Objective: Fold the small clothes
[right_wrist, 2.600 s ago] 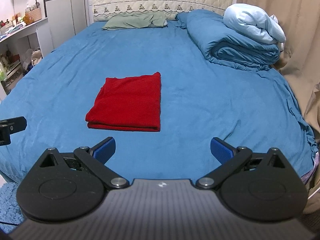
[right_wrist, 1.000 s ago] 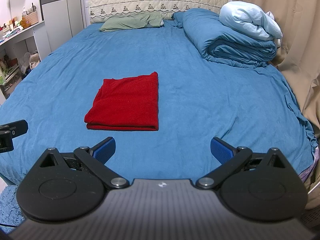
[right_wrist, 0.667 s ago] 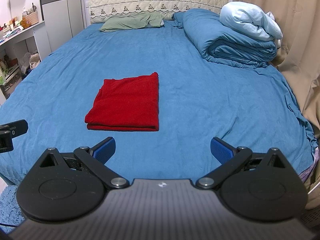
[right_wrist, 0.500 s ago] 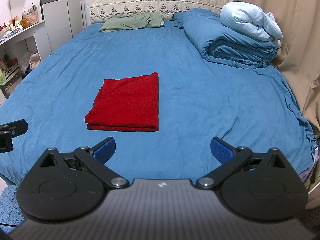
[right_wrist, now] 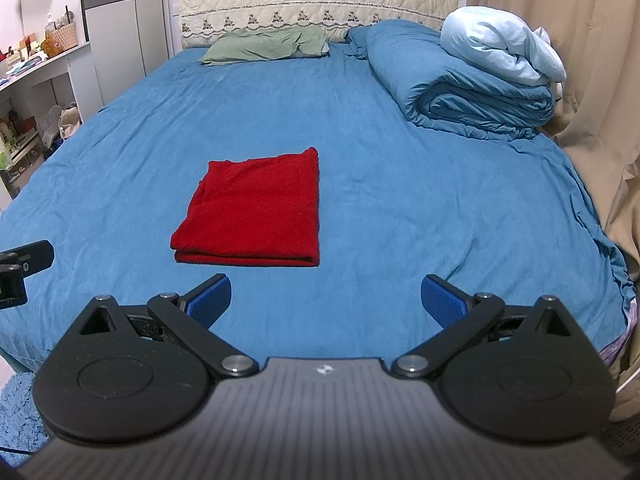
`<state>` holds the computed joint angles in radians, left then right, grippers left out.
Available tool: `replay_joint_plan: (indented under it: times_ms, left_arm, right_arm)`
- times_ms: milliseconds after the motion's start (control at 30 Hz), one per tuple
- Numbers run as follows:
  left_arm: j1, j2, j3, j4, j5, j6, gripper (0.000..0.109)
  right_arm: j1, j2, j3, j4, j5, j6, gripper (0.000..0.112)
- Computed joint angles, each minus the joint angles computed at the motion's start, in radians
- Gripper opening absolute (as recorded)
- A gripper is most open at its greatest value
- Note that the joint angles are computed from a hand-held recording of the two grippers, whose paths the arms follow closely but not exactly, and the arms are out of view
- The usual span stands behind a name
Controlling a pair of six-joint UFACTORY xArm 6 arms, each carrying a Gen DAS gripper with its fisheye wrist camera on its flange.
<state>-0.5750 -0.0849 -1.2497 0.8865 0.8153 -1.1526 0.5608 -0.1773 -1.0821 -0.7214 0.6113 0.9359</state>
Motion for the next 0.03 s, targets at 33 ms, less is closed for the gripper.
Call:
replay_joint_plan:
  times_ms: [33]
  left_arm:
    - [0.003,0.002,-0.001,-0.004,-0.003,0.004,0.103]
  right_arm:
    - [0.0,0.002,-0.002,0.002,0.0,-0.001,0.103]
